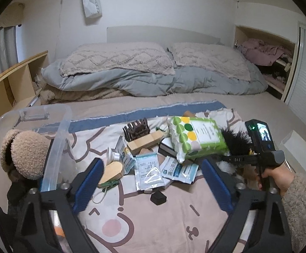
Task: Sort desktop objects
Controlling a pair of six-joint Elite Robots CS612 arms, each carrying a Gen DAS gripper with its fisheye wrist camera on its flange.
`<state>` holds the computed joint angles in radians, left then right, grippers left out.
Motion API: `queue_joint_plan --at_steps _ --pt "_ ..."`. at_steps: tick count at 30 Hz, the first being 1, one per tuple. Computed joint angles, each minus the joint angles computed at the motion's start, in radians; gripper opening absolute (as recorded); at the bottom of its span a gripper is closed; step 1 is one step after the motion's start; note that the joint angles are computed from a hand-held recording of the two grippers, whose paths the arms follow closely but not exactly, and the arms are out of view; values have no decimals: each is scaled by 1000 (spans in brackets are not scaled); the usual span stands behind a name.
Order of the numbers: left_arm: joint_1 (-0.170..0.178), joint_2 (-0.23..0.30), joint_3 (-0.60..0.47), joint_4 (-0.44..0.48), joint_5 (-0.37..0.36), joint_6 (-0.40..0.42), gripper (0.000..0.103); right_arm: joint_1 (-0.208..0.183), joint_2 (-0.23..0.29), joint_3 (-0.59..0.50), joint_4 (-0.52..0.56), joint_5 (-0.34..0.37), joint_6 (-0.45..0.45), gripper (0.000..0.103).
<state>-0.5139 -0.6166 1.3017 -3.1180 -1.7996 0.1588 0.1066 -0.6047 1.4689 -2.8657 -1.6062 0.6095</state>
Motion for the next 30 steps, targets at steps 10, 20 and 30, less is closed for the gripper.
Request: queue_joint_plan --at_steps 10,20,30 --pt "4 12 -19 22 -1 -12 88 25 -34 85 -28 -21 -119 17" --pt "16 22 -54 84 -10 -119 84 33 -126 194 -10 83 -184 17" --pt "-1 33 -62 150 -15 -36 60 8 -106 176 -166 136 25 18"
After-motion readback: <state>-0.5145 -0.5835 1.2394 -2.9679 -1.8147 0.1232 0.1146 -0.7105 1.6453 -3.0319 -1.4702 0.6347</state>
